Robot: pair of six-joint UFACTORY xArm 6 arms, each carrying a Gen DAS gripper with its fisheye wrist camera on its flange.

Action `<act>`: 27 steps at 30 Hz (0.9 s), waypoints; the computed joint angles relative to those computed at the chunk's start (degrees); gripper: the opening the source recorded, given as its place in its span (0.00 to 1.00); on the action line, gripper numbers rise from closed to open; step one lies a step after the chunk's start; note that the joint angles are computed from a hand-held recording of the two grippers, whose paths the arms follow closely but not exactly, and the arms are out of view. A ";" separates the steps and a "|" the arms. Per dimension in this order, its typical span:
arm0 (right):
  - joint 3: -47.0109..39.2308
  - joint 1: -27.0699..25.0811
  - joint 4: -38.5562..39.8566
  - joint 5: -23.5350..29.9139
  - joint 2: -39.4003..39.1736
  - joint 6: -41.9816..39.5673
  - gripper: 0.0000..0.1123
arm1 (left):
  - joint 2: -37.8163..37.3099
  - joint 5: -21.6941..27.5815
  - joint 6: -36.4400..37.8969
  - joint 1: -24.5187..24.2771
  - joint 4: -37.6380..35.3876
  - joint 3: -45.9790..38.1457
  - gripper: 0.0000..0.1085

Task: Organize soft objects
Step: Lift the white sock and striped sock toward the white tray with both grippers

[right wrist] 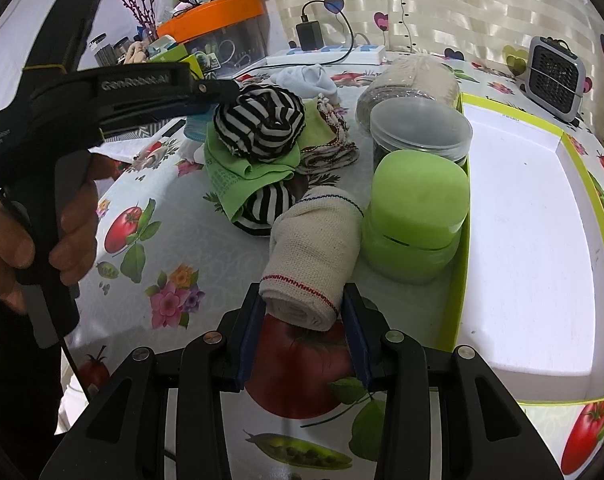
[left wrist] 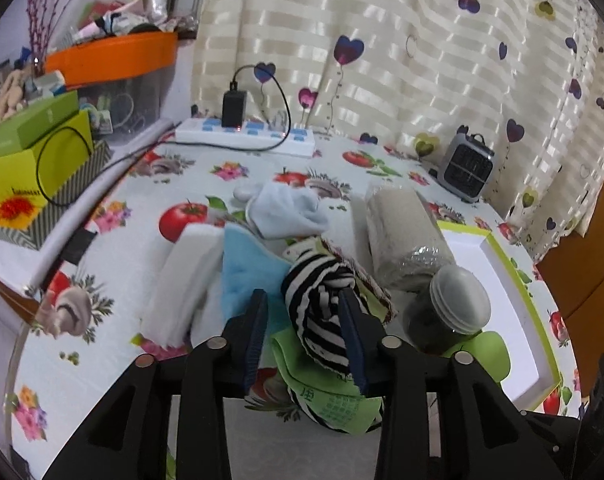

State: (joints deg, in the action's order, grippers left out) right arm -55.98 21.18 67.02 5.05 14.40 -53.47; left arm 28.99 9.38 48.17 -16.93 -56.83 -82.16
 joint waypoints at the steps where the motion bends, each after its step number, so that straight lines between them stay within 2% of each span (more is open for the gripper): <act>1: 0.00 -0.01 0.02 -0.04 0.03 -0.12 0.36 | -0.08 -0.12 1.04 -0.01 -1.00 -0.10 0.36; 2: -0.09 0.04 -0.13 -0.10 0.14 -0.06 0.36 | 0.06 0.11 1.26 0.02 -0.97 -0.42 0.36; 9: -0.03 0.05 0.27 -0.21 0.17 -0.61 0.36 | 5.07 3.78 -7.45 -0.14 11.79 -6.11 0.36; 12: -0.01 0.22 0.63 -0.45 0.15 -1.24 0.36 | 7.06 5.96 -9.49 -0.03 14.01 -8.36 0.34; 14: -0.02 0.29 1.16 -0.52 0.15 -1.98 0.36 | 7.54 5.59 -9.83 -0.28 14.61 -8.58 0.16; 16: 0.03 0.41 2.36 -0.59 0.03 -3.36 0.35 | 7.54 4.77 -11.63 -0.56 17.29 -8.11 0.10; 21: 0.50 0.85 7.91 -0.62 -1.13 -9.40 0.35 | 5.86 5.00 -7.98 -0.55 12.06 -6.51 0.08; 27: 0.69 0.98 18.26 -1.09 -3.33 -19.58 0.35 | 0.13 3.88 1.64 -0.94 0.28 -1.03 0.08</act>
State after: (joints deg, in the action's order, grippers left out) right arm -55.30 22.16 85.27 3.96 11.07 -73.05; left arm 29.12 13.26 49.81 -17.87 -56.55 -83.19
